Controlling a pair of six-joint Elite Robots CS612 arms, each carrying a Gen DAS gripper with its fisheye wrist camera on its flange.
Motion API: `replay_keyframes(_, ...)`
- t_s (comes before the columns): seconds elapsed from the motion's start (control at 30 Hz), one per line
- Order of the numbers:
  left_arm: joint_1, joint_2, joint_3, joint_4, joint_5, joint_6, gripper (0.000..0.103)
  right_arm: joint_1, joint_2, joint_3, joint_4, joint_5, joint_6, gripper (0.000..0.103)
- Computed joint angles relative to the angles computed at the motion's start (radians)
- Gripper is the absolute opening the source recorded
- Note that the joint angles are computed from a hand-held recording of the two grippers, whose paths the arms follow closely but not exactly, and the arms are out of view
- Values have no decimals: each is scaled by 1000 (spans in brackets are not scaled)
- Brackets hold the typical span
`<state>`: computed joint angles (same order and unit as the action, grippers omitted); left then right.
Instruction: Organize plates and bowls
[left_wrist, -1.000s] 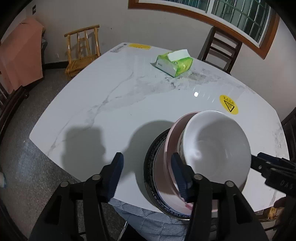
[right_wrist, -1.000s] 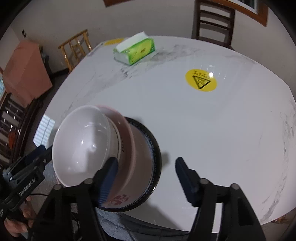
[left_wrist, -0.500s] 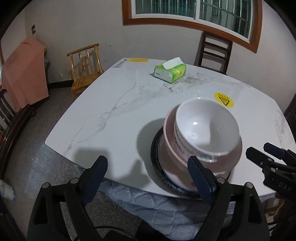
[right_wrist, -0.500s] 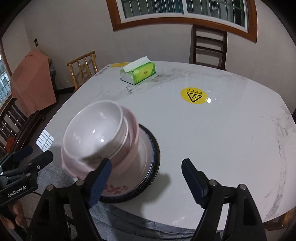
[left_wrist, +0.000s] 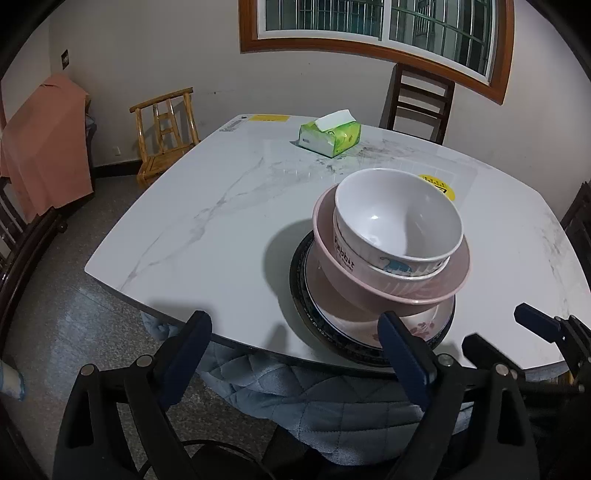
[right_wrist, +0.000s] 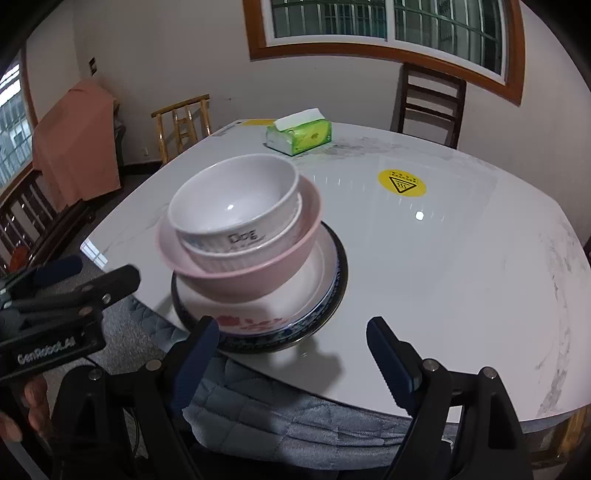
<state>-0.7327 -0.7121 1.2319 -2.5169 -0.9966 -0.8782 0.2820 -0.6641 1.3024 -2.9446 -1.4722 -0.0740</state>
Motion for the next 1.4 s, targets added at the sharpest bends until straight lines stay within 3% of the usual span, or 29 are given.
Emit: replay_keyframes(1.4, -12, 19, -32, 39, -22, 43, 90, 4, -10, 28, 24, 0, -18, 85)
